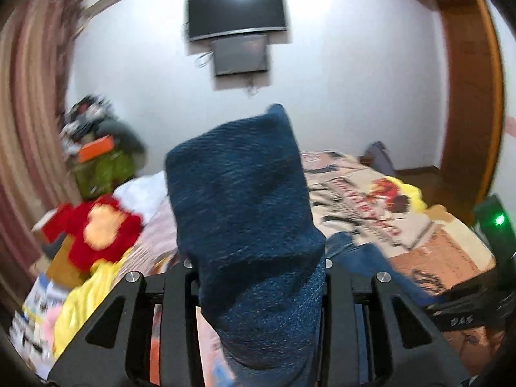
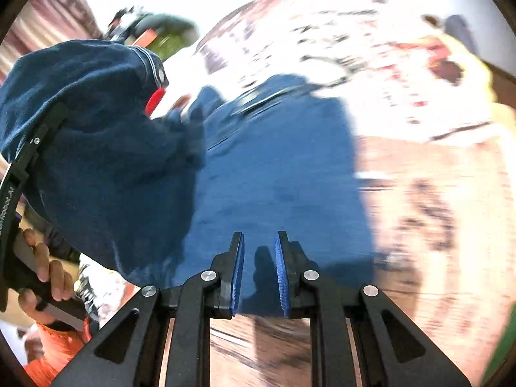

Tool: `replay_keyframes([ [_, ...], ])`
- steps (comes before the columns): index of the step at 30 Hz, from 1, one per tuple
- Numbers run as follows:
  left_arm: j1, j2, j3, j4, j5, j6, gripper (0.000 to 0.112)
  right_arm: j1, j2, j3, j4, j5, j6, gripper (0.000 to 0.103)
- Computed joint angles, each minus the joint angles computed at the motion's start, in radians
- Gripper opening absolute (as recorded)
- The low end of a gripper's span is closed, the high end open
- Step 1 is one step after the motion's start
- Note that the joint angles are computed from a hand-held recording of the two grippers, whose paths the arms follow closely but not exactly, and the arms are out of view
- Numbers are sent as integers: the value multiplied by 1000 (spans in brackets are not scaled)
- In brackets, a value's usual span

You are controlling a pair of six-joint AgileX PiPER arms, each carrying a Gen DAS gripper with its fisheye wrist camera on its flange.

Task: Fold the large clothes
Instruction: 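Fold the lifted jacket edge over the bundle with the left tool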

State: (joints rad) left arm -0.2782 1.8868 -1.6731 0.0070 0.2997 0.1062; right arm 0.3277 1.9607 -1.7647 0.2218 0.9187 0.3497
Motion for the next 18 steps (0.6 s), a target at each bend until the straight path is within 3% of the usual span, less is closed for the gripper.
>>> replay_keyframes([
  [6,-163,56,-20,162,-6,3,32,-80,-222,278,-37,-75,46,15],
  [10,-235,79,11,174,34,105,32,-108,-338,449,-55,-104,57,15],
  [14,-271,118,-19,81,166,234,32,-120,-413,572,-25,-142,66,15],
  [18,-291,154,-51,115,273,201,34,-134,-477,692,-20,-187,77,15],
])
